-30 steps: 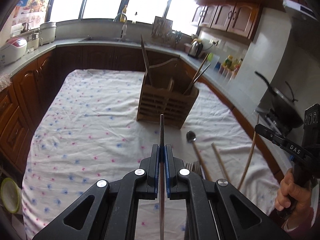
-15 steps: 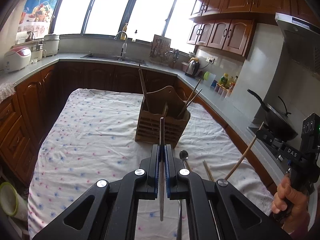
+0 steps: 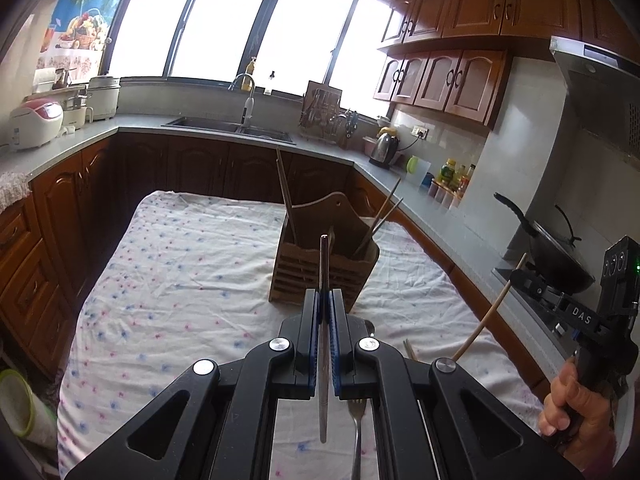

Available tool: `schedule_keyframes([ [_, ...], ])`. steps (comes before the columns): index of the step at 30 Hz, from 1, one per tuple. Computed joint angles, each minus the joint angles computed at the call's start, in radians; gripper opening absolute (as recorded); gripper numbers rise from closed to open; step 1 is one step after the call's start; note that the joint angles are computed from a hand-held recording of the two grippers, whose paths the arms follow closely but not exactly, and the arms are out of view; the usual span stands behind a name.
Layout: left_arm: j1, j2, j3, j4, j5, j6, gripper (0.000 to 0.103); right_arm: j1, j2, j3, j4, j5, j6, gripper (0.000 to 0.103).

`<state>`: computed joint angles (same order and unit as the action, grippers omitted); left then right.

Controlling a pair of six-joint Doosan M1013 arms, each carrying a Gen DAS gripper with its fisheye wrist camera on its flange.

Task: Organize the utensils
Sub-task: 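Lift both held chopsticks upright and carry them over the wooden holder, then lower the chopsticks into the wooden holder and open both tools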

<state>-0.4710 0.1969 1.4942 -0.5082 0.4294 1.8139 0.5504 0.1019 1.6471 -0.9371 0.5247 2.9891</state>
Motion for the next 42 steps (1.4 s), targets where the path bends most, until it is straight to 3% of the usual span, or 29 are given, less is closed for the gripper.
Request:
schedule_keyframes([
  [20, 0.018, 0.103, -0.145, -0.057, -0.068, 0.033, 0.003, -0.070, 0.071, -0.120, -0.092, -0.064, 0.030, 0.005],
  [33, 0.001, 0.257, -0.346, 0.077, -0.141, -0.087, 0.003, -0.117, 0.164, -0.245, -0.282, -0.092, 0.163, 0.005],
  [42, -0.007, 0.364, -0.428, 0.235, -0.153, -0.290, 0.003, -0.125, 0.212, -0.248, -0.310, -0.083, 0.202, 0.005],
])
